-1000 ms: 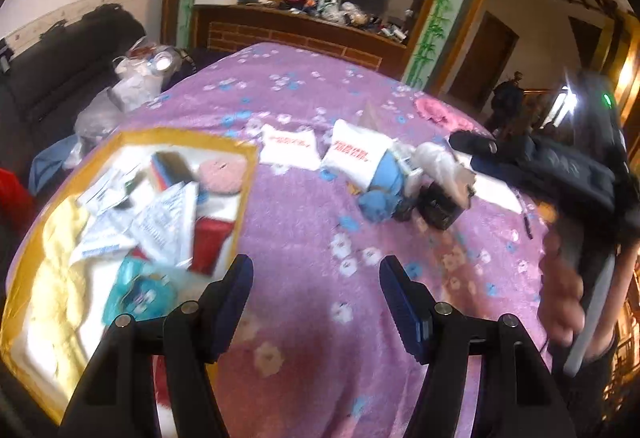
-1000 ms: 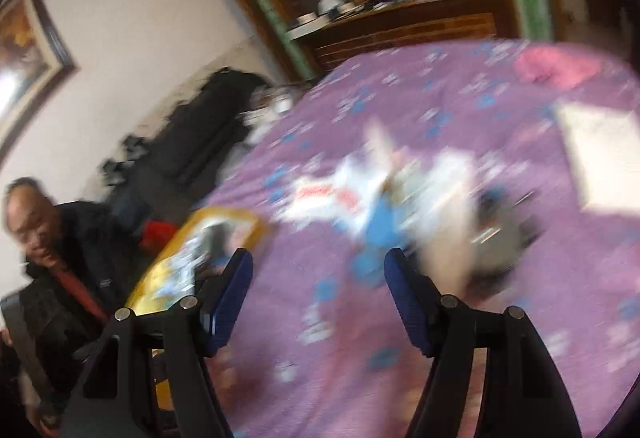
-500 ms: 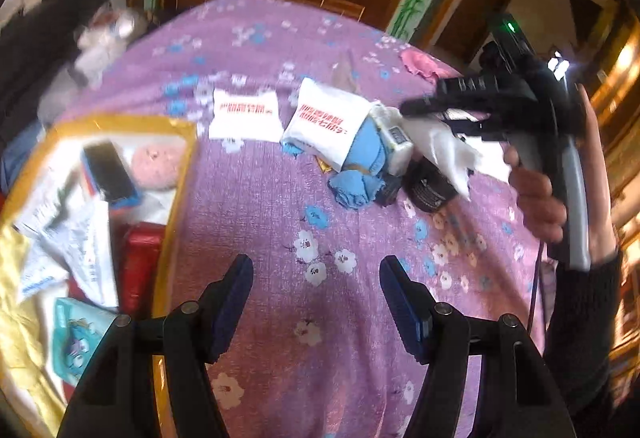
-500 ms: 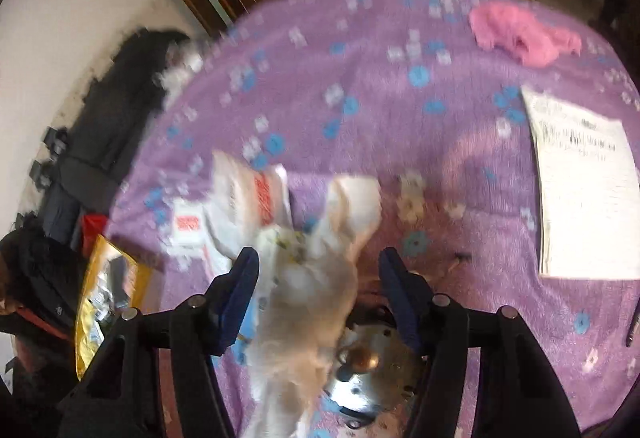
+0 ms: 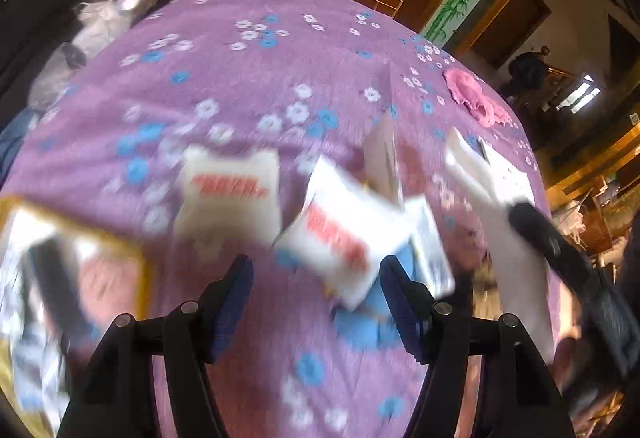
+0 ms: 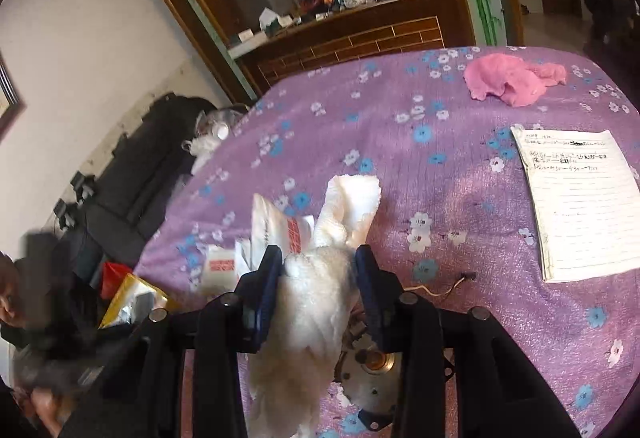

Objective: Organize soft objects
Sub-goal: 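Grasp the white cloth with the right gripper while the left grasps a red-lettered white sachet, then carry cloth and sachet into the foam box and open both grippers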

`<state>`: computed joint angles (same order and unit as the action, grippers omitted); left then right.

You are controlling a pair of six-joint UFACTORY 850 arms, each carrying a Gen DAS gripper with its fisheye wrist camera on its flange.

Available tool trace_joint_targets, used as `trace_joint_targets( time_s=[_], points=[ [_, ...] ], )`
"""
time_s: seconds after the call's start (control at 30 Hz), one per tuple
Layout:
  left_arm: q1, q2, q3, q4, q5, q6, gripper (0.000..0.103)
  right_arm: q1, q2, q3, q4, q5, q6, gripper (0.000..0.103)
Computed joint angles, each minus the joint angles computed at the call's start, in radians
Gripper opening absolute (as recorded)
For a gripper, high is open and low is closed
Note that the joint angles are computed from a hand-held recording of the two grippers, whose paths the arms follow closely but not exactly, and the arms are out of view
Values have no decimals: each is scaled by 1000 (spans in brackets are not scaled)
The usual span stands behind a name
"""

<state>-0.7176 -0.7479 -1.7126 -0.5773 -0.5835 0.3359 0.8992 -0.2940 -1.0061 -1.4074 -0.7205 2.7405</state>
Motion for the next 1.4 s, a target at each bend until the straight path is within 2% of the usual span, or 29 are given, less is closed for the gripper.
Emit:
trace_joint_targets(
  time_s=[0.1,0.2,0.23,0.37,0.47,0.5,0.57,0.7,0.77,0.8,0.83,1.03,1.07,1.13,1.23,1.3,1.4],
  points=[
    [4,-84,-113,-56,-54,37,69,-4,4,4,-14,26,30,37],
    [-17,-137,-177,73,-87,-61,69,-4,3,6,-27,40,45,37],
    [-26,-137,-170,91,-98,-58,69,-4,5,8,-32,39,47,38],
    [-63,-75,-77,197,-59,-39,69,1,5,9,-42,34,58,38],
    [-64,-65,-54,323,-37,-178,69,-2,1,9,-49,46,70,38],
    [-55,-65,-48,321,-46,-202,69,-2,-2,4,-40,45,58,38],
    [-33,-54,-24,238,-68,-151,69,1,-9,-7,-14,36,26,38],
    [-8,4,74,154,-12,-86,69,5,-11,-12,-22,34,27,38],
    [-5,27,113,142,24,-74,64,6,-17,-19,-15,35,14,38],
    [-9,36,125,184,42,-95,55,7,-21,-23,-12,35,9,38],
    [-7,40,134,188,49,-80,54,7,-23,-26,-10,36,5,38],
    [83,46,146,-137,-80,110,47,19,-34,-45,-25,18,-6,38],
    [89,63,166,-166,-73,132,47,19,-38,-50,-35,23,-1,38],
    [102,123,231,-255,-33,204,47,21,-49,-63,-59,37,-3,38],
    [141,212,331,-487,-82,414,47,32,-65,-89,-93,37,-30,38],
    [163,296,425,-584,-81,527,47,39,-77,-106,-149,59,-16,38],
    [194,423,553,-624,-31,601,47,50,-108,-142,-232,94,12,38]
  ],
)
